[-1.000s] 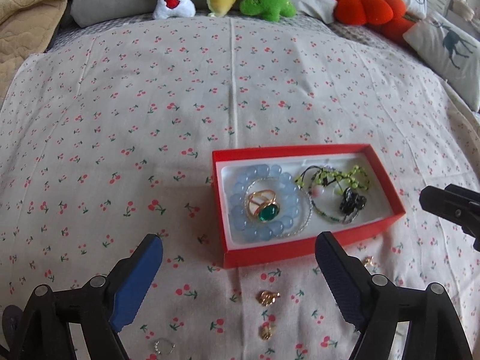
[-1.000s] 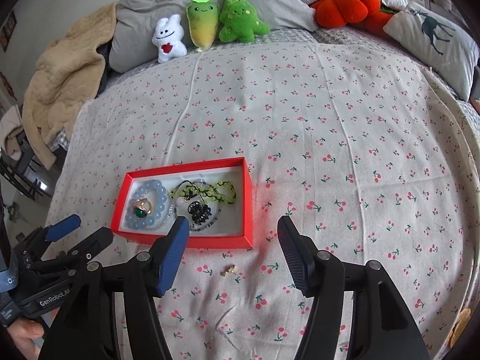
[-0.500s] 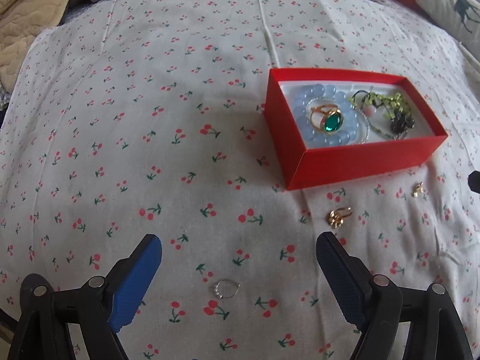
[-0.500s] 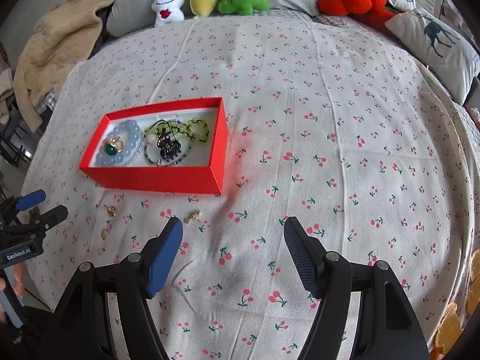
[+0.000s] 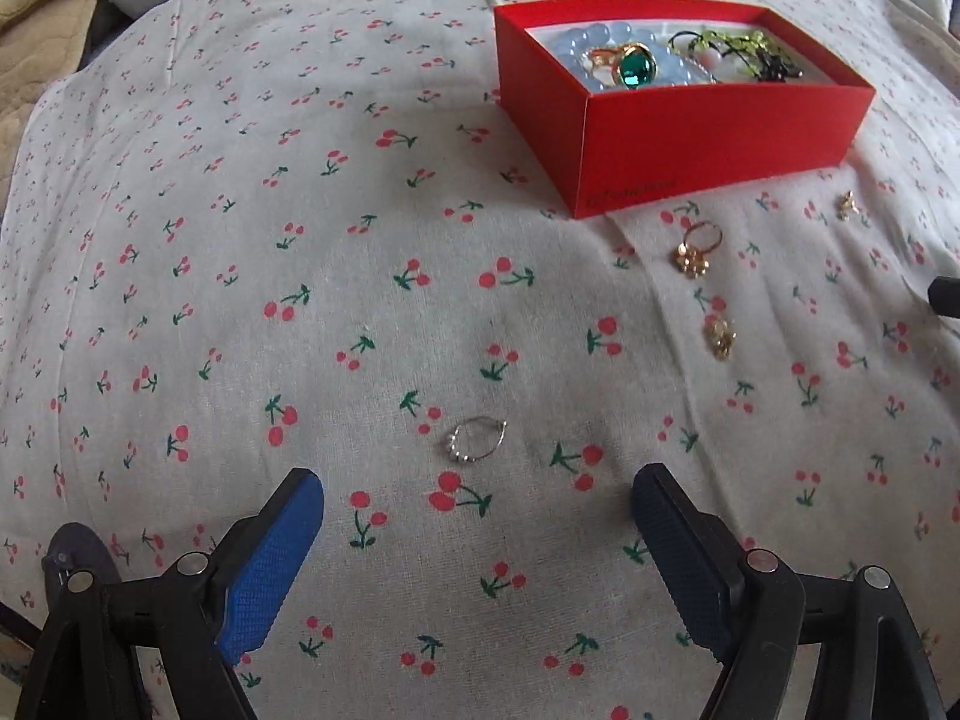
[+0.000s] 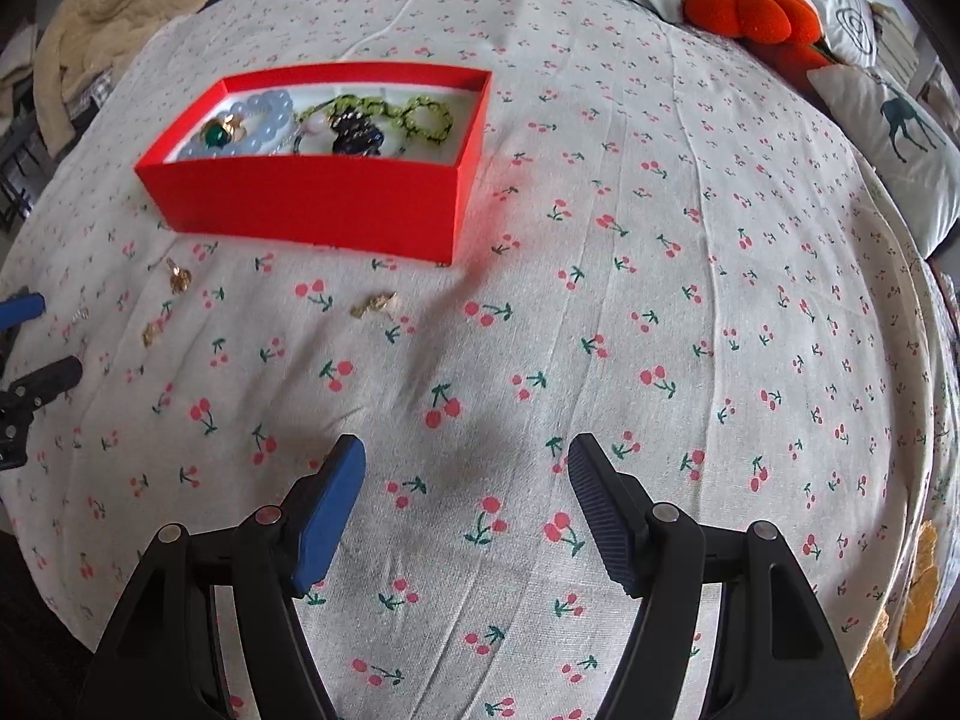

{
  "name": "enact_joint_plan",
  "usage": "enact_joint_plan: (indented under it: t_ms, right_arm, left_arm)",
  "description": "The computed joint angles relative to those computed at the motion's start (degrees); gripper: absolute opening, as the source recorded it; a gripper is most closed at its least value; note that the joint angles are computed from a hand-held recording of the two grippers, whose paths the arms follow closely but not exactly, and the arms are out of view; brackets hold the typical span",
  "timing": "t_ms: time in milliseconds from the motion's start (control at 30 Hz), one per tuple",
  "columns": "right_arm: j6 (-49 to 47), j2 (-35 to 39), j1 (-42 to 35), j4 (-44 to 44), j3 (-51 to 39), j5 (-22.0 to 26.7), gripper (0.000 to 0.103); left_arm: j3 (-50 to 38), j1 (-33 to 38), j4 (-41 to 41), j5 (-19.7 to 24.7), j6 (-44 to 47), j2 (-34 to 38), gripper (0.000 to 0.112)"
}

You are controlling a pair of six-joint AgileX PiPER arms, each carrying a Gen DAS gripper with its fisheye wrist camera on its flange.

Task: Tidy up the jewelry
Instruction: 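Withdraw both tools from the box toward the small silver ring, then close the left tool on the small silver ring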

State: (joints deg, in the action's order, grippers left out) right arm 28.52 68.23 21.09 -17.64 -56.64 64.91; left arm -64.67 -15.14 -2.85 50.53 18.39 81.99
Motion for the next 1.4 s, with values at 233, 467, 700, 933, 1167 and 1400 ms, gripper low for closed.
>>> enact_joint_plan:
  t_ms: [233,467,700,933,1167,1400]
  right_arm:
    - [6.7,-1.3,7.5,-6.9,4.4,-1.6,0.076]
    - [6.8,-3.1,-0.8,-3.0,8.7,-8.6,0.103]
    - [8.5,-3.3,-1.2,-4.2,9.9,-11.0,0.103]
    - [16.9,-2.2,1.3,-7.9,9.4,-9.8,0.103]
    - [15.6,0.0,0.1,-7.3,7.4,-9.7,0.103]
    - [15.2,1.0,-0.3,-6.9,6.5,-9.2,0.103]
  left_arm:
    - [7.7,7.0,-10.8,-7.2,13.3,-2.8,0.098]
    - [13.4,10.8,-20.4,-13.3,21.7,-4.4,0.103]
    - [12.7,10.6,-19.6,-12.8,20.6,-3.9,0.103]
    - [10.8,12.5,-22.8,-9.7,24.7,-3.2,0.101]
    - [9.8,13.0,-26.7,-8.6,28.3,-3.6,0.055]
    - [7.5,9.6,-24.5,-7.6,25.0,-1.9,0.025]
